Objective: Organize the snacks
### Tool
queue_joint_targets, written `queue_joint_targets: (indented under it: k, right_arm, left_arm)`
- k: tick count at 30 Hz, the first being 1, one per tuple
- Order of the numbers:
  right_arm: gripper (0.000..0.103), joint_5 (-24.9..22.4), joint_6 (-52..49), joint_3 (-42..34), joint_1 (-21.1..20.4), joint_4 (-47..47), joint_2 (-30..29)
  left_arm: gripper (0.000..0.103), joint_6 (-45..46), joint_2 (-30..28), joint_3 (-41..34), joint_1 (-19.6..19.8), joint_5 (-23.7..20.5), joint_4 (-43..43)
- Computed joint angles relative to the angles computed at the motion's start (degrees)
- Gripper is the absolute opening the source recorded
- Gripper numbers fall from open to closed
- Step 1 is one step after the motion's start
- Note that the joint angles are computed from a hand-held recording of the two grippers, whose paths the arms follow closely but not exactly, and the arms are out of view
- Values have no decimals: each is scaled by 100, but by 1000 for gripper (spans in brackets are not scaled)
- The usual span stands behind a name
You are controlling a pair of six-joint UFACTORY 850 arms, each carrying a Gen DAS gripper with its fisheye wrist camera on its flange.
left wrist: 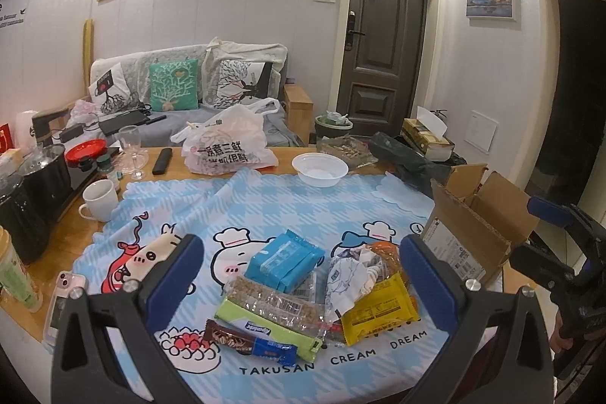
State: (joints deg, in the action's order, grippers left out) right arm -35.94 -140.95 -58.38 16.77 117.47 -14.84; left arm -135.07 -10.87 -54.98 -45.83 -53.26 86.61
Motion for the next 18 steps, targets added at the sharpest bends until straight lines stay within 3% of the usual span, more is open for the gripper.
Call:
queue_joint_targets:
  k: [12,18]
  right_arm:
    - [103,-62,-126,-5,72,193,-19]
    - [102,-60,-856,98,302,443,72]
  left_arm:
    - [102,-188,235,332,204,301,568]
    - [102,-297,557,707,374,471,1099]
